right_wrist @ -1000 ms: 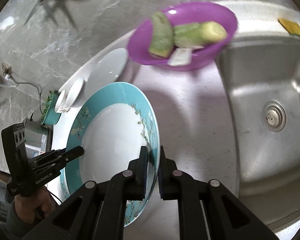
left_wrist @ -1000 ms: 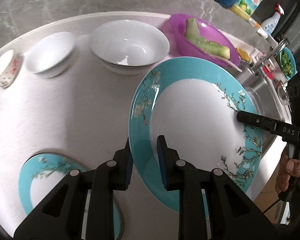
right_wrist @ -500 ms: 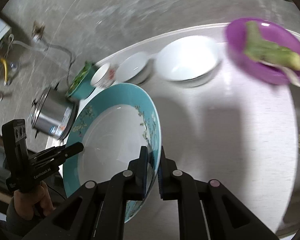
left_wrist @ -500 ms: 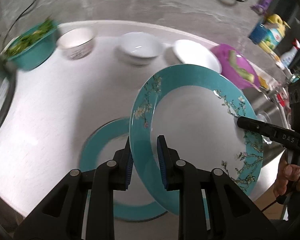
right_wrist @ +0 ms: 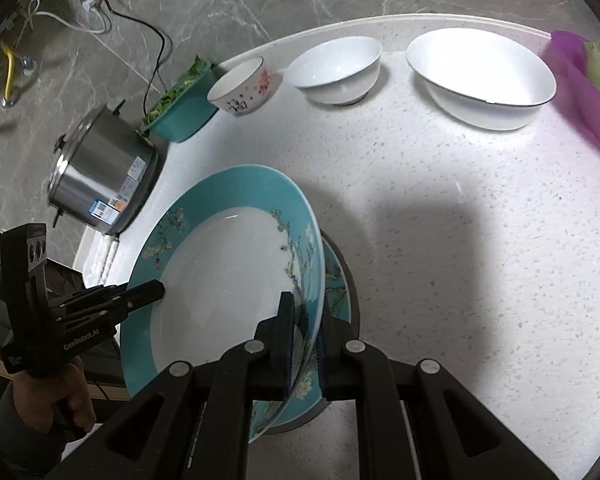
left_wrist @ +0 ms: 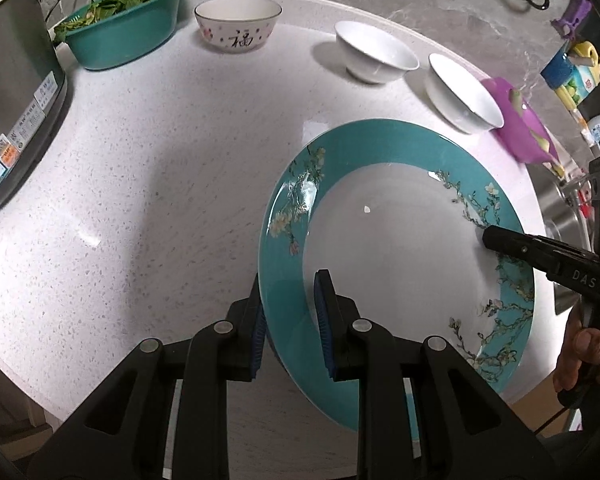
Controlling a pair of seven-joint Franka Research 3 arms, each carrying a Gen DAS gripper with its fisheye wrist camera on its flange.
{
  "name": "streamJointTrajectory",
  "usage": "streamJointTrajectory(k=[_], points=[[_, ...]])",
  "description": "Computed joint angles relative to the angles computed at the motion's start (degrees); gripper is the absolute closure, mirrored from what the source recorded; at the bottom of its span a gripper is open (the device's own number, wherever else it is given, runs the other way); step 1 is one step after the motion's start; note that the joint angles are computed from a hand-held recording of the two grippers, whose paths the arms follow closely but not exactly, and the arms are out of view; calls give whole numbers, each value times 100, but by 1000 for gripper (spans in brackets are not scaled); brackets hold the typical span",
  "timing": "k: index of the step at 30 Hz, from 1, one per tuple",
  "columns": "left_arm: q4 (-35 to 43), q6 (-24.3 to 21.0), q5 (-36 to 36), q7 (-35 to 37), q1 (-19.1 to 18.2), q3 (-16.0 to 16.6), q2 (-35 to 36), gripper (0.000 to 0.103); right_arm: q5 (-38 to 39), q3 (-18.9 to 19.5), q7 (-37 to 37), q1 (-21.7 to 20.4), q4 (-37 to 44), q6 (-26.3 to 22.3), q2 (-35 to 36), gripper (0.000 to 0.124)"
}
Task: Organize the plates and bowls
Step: 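Carry the second teal plate with both tools onto the stack, release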
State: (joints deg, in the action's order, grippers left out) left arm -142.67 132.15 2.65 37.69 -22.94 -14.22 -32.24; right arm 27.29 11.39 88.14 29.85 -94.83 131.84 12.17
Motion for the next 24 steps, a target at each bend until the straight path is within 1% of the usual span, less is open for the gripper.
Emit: streamJointTrajectory(k=[2,5,8,9,13,20,24], points=[[-80,41,-10,96,-29,39,-23,83,-56,-8,73,25,-43,23,2,112],[-30,145,-19,198,-23,56,133,83,-190,-22,180,66,-125,89,-26,111],[-66,244,-45,339,-26,93,183,83,-434,-34,300,134,-162,174,-31,110],[15,315,-5,383,17,91,342,83,-501,-39,324,146,-180,189,-40,110],[45,421,-29,537,35,106,485,82,-770,-56,444,192,-283,272,-93,109],[121,439,54,584,105,39,634,82,-1105,-46,497,251,-427,405,-145,107],[173,361,173,579,130,-31,681,81,-1328,-50,491,294,-494,499,-178,105]])
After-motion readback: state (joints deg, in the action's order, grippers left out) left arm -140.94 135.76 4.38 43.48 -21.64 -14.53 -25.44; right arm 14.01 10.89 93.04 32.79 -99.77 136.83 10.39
